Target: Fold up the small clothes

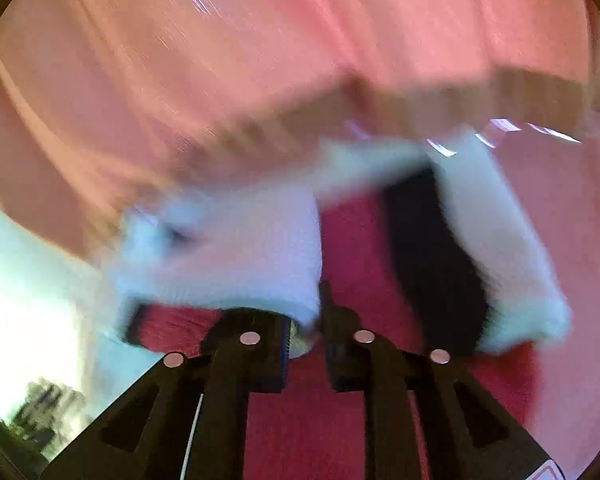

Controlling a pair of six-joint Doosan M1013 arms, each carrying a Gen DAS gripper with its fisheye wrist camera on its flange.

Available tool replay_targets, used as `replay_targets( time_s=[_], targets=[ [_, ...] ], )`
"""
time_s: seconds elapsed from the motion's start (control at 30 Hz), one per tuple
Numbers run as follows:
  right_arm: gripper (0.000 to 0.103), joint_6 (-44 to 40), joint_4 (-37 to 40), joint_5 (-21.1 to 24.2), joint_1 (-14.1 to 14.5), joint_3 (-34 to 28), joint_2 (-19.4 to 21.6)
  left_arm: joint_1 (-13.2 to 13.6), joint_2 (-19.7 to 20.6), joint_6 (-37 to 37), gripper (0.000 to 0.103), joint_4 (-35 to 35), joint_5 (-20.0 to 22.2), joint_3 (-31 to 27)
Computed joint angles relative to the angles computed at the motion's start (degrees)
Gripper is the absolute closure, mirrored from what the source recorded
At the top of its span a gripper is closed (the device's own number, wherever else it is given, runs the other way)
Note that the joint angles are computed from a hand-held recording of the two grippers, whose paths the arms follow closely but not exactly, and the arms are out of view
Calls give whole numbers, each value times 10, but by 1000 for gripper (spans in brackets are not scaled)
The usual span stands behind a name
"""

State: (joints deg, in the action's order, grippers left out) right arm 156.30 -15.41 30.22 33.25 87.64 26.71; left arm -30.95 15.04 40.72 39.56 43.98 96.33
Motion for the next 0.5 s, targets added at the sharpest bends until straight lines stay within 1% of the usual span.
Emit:
replay_targets(
  time_s=[0.03, 0.07, 0.1, 0.13, 0.17, 0.23, 0.27, 0.3, 0.33, 0.4, 0.5],
  targets=[
    [83, -3, 29, -38, -4, 22, -11, -1, 2, 2, 29, -2, 1, -2],
    [77, 17, 28, -64, -6, 42, -22, -2, 3, 2, 29, -2, -1, -3],
    [73, 37, 6, -61, -4, 45, -27, -5, 6, -3, 28, 5, -1, -3],
    [64, 63, -35, -44, 0, 43, -31, -8, 10, -2, 28, 7, 5, -7],
    [59, 73, -56, -33, 3, 41, -32, -9, 13, 2, 28, 4, 7, -10],
    [54, 59, -86, 7, 7, 23, -28, -13, 19, -3, 28, 7, 11, -15],
    [53, 46, -112, 40, 13, 8, -21, -16, 24, -3, 28, 7, 17, -20],
    [52, 29, -131, 63, 18, -4, -16, -17, 26, -2, 28, 8, 17, -22],
    [50, 8, -160, 92, 27, -18, -8, -21, 30, -12, 28, 21, 20, -24],
    [48, -25, -195, 117, 38, -30, -1, -26, 35, -22, 28, 40, 28, -28],
    [44, -87, -245, 154, 55, -54, 16, -28, 42, -19, 28, 41, 31, -33]
  ],
)
